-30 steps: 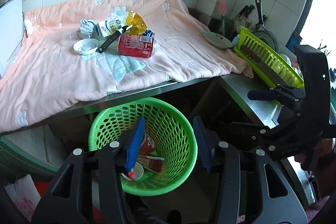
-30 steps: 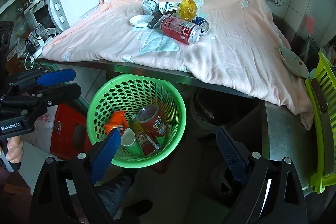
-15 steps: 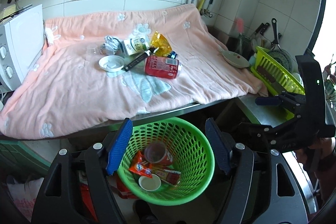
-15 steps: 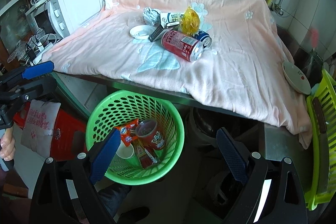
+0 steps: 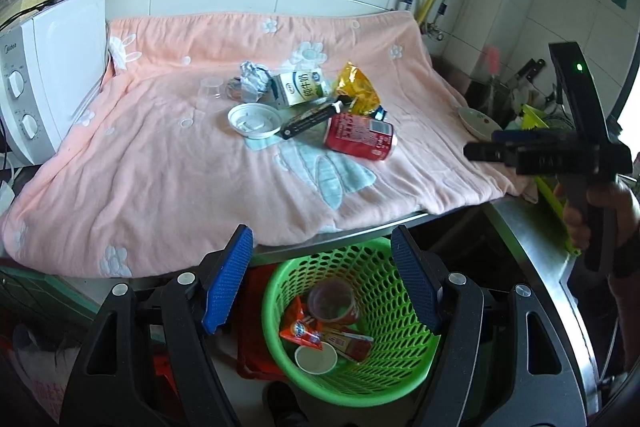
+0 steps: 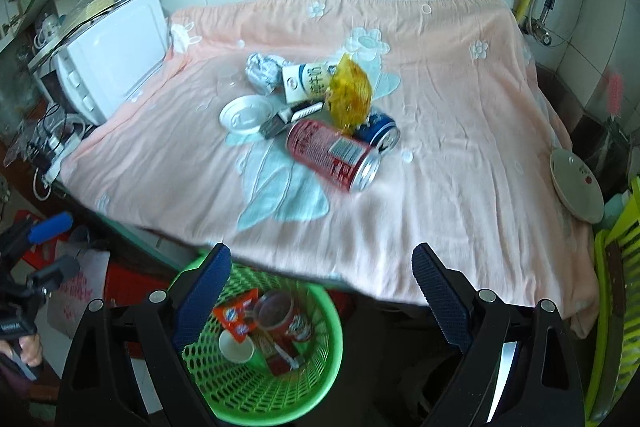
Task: Collect trash
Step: 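Raise both open grippers back toward the counter, then grasp the yellow snack bag with the right gripper and lift it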
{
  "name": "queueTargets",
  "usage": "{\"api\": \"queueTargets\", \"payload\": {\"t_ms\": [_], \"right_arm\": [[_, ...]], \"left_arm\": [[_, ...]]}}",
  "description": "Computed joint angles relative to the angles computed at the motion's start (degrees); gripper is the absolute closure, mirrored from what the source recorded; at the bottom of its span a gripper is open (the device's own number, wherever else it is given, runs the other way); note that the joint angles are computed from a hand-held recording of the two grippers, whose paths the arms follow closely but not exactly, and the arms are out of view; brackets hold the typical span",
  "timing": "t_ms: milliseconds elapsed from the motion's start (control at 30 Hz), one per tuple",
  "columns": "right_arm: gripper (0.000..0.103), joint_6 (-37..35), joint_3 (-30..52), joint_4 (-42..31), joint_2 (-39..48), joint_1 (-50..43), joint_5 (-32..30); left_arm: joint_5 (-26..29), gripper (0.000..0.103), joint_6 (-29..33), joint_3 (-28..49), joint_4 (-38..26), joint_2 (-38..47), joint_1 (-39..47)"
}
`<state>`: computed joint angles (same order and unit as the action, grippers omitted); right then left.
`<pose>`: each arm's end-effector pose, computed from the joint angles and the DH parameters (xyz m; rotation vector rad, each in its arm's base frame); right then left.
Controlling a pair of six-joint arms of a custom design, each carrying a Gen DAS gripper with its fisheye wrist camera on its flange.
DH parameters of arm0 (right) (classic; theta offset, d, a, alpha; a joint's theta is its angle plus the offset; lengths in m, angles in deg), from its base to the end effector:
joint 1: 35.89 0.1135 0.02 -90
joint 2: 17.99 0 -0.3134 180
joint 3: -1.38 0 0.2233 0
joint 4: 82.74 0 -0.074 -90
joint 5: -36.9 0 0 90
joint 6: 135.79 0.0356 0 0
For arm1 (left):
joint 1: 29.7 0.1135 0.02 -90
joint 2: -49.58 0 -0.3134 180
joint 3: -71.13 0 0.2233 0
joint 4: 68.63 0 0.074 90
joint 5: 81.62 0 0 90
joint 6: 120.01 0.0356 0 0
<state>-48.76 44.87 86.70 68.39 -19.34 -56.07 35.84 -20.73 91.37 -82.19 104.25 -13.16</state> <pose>0.2190 0.0670 0.1863 -0.4466 2.4693 0.1626 0.0944 0.0109 0.1645 0.0699 2.3151 -0.3514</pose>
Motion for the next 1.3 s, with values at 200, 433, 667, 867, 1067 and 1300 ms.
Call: {"api": "queueTargets", "payload": {"t_ms": [200,433,667,867,1067,1300], "right_arm": [[0.019,1.3,13.3,-3.8,10.0,-1.9,-0.4],[0.023,4.0,28.3,-10.0,20.7,-2.5,-0.2],[0.025,6.0,41.9,-16.7,30.8,-0.9,2.1],[0.025,6.8,53.1,-23.0,38.8,0.1,5.0],[0.025,7.2,61.0,-28.2,44.8,0.3,7.3],[0.037,7.2,66.4,-32.0,48.5,0.3,9.2]], "left_arm": [[0.0,0.032,3.2,1.1,11.3,13.0,2.4],[-2.8,0.032,4.9,4.2,20.0,24.2,0.5],[-4.1,0.032,7.4,8.0,24.7,32.6,-1.0],[-3.4,0.032,9.0,11.7,26.4,39.4,-0.7],[-3.4,0.032,10.5,15.3,26.8,44.7,-1.6],[-6.1,0.032,13.0,20.2,28.4,51.1,-5.8]]}}
